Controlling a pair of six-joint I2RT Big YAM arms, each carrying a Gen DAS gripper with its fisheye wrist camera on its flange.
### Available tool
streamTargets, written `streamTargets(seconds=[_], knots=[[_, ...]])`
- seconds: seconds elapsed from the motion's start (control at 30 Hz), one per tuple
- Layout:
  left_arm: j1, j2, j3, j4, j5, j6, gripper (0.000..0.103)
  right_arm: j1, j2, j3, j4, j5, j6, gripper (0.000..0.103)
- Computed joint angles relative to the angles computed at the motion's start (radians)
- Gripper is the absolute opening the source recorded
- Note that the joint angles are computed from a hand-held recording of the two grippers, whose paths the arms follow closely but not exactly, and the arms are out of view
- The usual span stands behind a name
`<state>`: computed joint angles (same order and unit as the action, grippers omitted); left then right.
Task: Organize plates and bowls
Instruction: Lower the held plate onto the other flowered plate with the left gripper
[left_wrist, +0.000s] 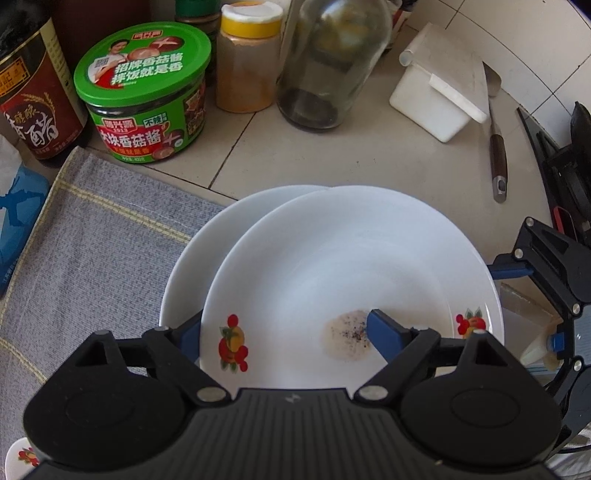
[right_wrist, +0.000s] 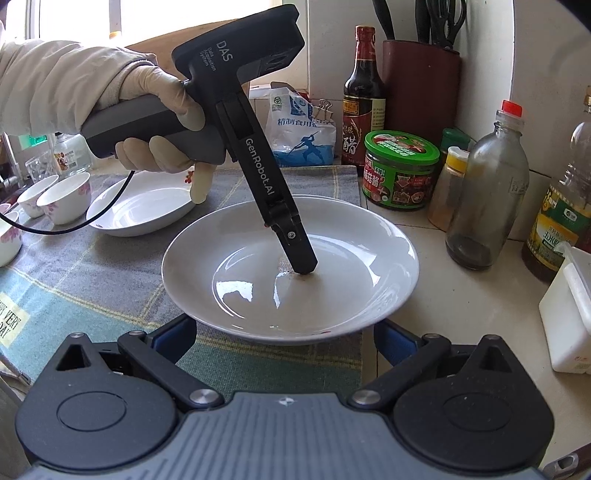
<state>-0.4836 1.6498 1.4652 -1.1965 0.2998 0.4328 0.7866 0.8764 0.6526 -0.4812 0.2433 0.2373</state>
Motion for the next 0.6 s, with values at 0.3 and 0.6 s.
streamTargets(seconds=[0.3, 0.6], knots=[[-0.047, -0.006, -0.002, 0.02, -0.097, -0.004, 0.092, 0.006, -0.01, -0.015, 0.034, -0.003, 0.03, 0.103], [-0.057, -0.007, -0.003, 0.032, -0.114, -0.015, 0.092, 0.013, -0.024, -0.031, 0.055, 0.012, 0.029, 0.103]])
